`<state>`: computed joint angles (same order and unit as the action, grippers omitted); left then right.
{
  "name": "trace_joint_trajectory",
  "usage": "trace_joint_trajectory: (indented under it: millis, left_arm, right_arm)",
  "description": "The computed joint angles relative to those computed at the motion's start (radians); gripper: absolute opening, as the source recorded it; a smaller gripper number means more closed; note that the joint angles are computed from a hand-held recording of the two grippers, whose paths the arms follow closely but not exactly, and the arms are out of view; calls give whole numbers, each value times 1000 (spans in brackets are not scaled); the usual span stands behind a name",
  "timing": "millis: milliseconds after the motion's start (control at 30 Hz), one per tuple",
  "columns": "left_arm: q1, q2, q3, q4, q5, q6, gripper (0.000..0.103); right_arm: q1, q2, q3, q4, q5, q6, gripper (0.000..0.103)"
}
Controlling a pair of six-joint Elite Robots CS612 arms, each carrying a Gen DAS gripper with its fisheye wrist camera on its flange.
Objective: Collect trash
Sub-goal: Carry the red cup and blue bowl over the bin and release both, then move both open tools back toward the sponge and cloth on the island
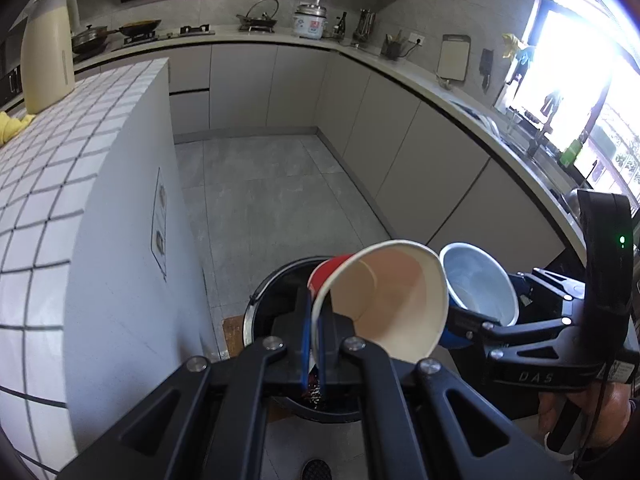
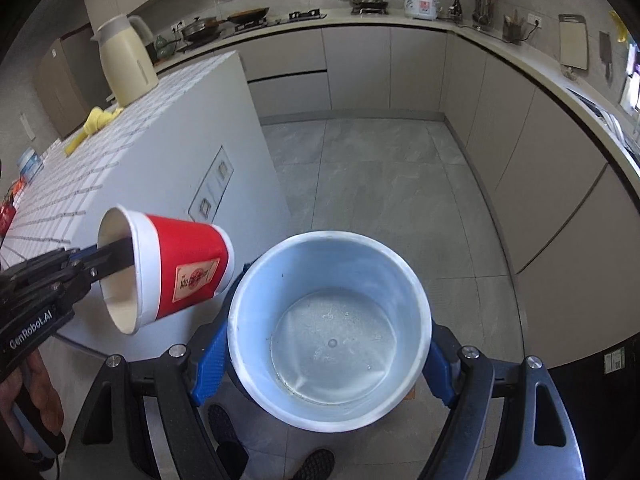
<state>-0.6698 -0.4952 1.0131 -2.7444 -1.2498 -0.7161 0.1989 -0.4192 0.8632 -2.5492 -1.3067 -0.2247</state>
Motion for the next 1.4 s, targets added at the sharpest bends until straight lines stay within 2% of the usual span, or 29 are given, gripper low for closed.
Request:
trace_joint_trajectory:
  millis: [367,500,533,567,600,633,667,800,867,967,1100,1233,1400]
  left_arm:
    - [10,63,-88,120,-58,-53,3]
    - [23,96,-141,170,-125,-53,6]
    - [25,104,-155,195,-132,-60,19]
    - [26,113,-173,234,-133,-70,40]
    - [25,118,-184,262,-130,-76,46]
    - [22,118,-185,274,-112,-77,51]
    - [18,118,-184,282,-92,-78,54]
    - [11,130,-208,336,-61,-77,59]
    - [10,140,-226,356,-61,-74,68]
    - [6,148,-241,381,-62,-78,73]
    - [3,147,-243,389,-72,-74,75]
    - [-1,131,-225,378,-64,-70,88]
    - [-6,122,-225,377,-52,-55,88]
  right_arm:
    - [5,94,-121,151,18,-128,82]
    - [11,152,-214,254,13,-181,83]
    - [14,171,-243,277,7,-210,83]
    - [16,182,-254,279,-4,-230,84]
    - [22,203,-282,296,-49,-253,87]
    - [26,224,-318,343,-88,-270,97]
    - [26,236,-338,371,-105,-276,102]
    - [11,229,-308,334,-111,-228,103]
    - [5,232,-310,329,-117,-197,103]
    - [0,228,-301,319,-134,-175,103]
    - [-6,224,-290,304,-146,-163,103]
    - [-9,214,-274,289,-162,-147,103]
    - [-10,178,-219,240,-156,-122,103]
